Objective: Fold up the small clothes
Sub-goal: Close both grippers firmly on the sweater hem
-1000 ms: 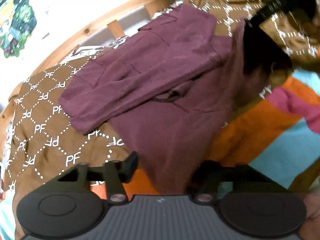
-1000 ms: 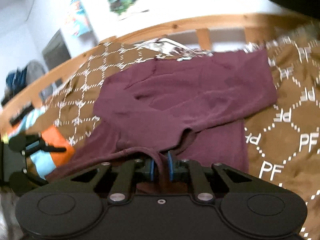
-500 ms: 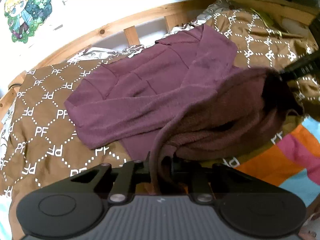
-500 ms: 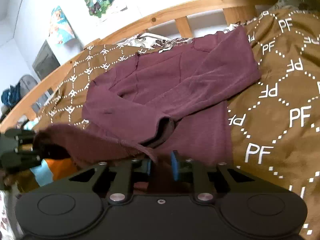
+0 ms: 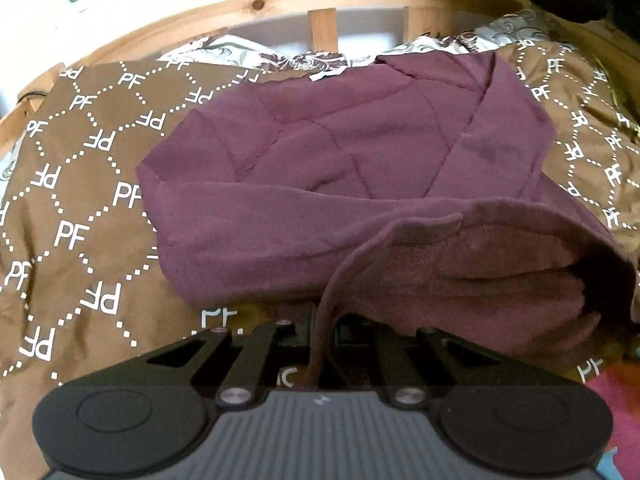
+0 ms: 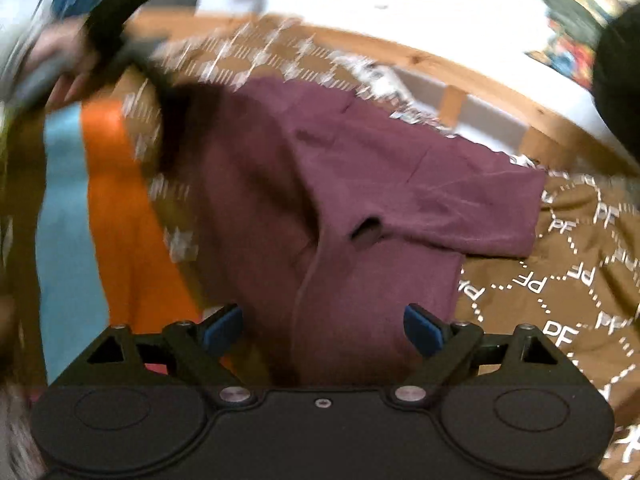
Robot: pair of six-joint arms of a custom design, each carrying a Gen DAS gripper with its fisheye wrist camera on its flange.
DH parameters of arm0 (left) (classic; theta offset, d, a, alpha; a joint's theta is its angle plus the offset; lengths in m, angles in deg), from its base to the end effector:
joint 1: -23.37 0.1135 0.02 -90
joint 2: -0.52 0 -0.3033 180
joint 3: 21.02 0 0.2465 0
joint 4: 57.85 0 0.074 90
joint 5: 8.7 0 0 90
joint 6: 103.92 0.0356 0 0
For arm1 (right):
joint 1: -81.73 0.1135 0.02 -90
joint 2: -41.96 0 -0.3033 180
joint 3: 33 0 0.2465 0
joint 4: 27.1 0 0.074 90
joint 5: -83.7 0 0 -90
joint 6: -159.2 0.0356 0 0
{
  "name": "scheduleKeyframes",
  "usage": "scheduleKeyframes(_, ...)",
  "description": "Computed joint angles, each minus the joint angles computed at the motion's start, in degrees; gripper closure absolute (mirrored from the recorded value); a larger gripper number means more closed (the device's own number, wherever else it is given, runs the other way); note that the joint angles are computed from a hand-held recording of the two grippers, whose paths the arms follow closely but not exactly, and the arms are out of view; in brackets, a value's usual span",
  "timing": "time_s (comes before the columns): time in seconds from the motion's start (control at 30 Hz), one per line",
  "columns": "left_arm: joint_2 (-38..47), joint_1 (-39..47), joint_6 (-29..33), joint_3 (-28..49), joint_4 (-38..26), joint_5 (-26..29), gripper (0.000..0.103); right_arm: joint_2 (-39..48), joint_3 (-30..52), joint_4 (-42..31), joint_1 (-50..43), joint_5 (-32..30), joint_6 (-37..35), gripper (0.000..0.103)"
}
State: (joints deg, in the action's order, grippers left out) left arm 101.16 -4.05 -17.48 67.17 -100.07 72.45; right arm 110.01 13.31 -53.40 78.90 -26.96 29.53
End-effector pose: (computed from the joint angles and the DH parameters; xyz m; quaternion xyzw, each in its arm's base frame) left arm 0.3397 -0.1701 0.2694 0.1735 0.9343 -0.0100 0.3112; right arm 0.2077 0.0023 0.2237 -0.3512 0.8512 0.0284 0.3890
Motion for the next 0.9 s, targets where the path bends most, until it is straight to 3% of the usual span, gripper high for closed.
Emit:
scheduleKeyframes(0.1,1.6,0.6,-1.4,1.2,-0.6,0.9,0.095,-3.5,-5.0,2.7,5.0,8.9,-4.2,0.017)
scheduleKeyframes(0.2,2.3,1.1,-1.8,0.9,-0.2,2.2,0.095,-5.6,-9.0,8.5,7.9,12.8,-6.0,0.018)
scheduleKeyframes(0.3,1.6,1.6,-2.2,-0.8,1.0,3.9,0.094,-2.8,-9.4,13.3,8.8,15.8,-3.6,0.046)
scheduleKeyframes(0.33,1.0,1.7,-2.3,-1.6,1.8,4.4,0.094,-1.3,-9.7,15.2,8.8,16.7,-2.7,0.060)
scheduleKeyframes(0.4,-0.5,2.2,-1.9,-3.5,3.1,5.6,0.087,0.2,-10.7,18.2,8.4,16.9,-3.0,0.064)
scheduleKeyframes(0.43,-1.1,2.6,-1.5,-4.1,3.5,6.2,0.081,0.6,-10.9,19.0,8.2,16.2,-3.3,0.072)
scheduleKeyframes(0.47,-2.4,2.9,-1.2,-5.6,4.5,6.5,0.058,0.3,-10.7,18.4,7.7,14.9,-3.2,0.087)
scheduleKeyframes(0.5,-3.7,3.2,-0.9,-7.0,5.6,6.6,0.037,-0.2,-10.3,17.9,7.2,13.7,-2.5,0.094)
scheduleKeyframes(0.53,-5.4,3.6,-0.5,-9.0,7.2,6.5,0.031,-1.4,-9.8,16.9,6.7,12.3,-1.2,0.095)
scheduleKeyframes(0.73,-14.3,6.4,4.5,-17.4,10.5,10.1,0.015,-1.7,0.3,7.1,-2.4,-4.5,12.3,0.097)
scheduleKeyframes(0.9,-17.2,2.0,10.7,-21.7,12.0,2.6,0.013,4.6,6.2,7.8,-5.9,-10.5,20.8,0.097)
